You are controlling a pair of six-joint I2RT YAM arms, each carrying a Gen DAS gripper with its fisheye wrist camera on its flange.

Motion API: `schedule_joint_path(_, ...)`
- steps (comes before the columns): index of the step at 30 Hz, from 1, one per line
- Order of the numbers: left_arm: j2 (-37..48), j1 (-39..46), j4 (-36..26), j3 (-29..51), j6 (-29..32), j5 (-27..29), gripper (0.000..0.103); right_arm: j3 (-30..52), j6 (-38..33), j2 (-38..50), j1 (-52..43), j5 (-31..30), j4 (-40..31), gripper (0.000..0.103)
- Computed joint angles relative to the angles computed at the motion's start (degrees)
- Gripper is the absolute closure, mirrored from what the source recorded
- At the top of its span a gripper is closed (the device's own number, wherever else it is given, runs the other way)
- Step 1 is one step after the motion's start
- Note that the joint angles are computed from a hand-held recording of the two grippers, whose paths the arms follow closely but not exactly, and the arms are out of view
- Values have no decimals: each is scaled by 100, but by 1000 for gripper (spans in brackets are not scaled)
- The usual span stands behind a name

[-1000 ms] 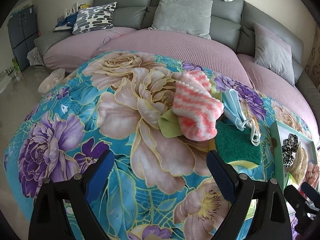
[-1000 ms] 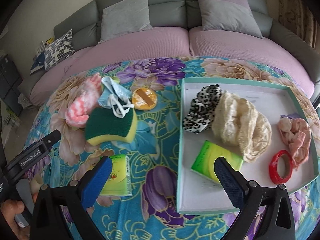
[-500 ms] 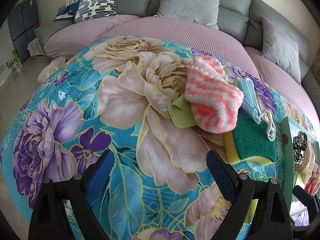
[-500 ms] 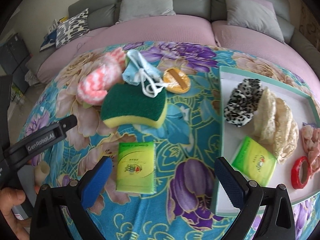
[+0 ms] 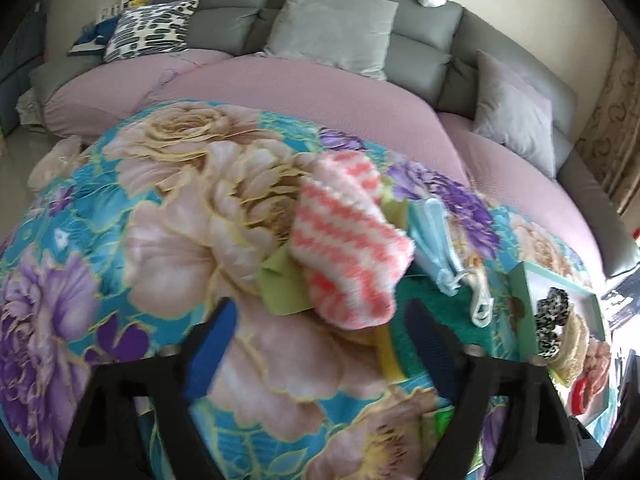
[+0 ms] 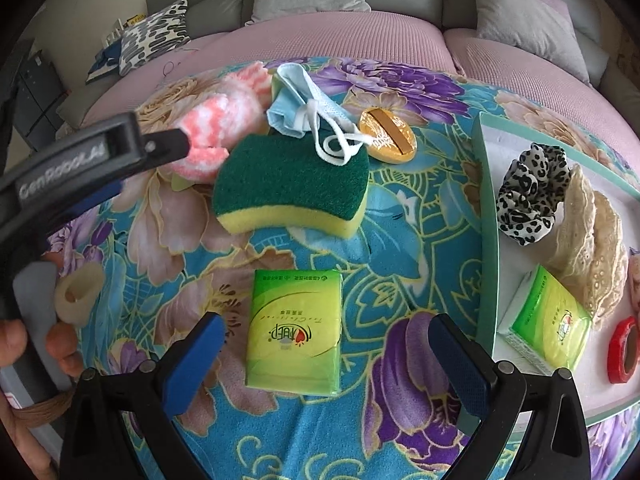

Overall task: Organize soft objects
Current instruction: 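Grasp the pink-white striped fuzzy cloth with the left tool while the right tool grasps the green tissue pack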

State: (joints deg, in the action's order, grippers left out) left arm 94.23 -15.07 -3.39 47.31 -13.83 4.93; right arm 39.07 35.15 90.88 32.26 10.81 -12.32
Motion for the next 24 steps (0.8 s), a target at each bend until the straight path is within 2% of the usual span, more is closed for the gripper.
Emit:
schedule_joint_path(5,262,-56,-26,168,54,172,61,7,-17,68,-46,-67,44,0)
schedule_joint_path(9,300,-66,31,168,62,242,89,-13,-14,64,-48,-92,76,0)
schedule_joint_path(12,313,-70,27,156,79,293,95,-23,-12,70,-84,-119,98,0)
schedule_joint_path(21,33,-132,35,-8,160,180,98,-92,-171,64,-89,-192,239,1)
schedule_joint_path(22,-13,-115,36,-28,159,172,98,-81,-213,81,-55,-186,240,3)
schedule_joint_path(24,-113,-65,43,-76,158,167,98,-92,-258,84,-8,-187,291,16)
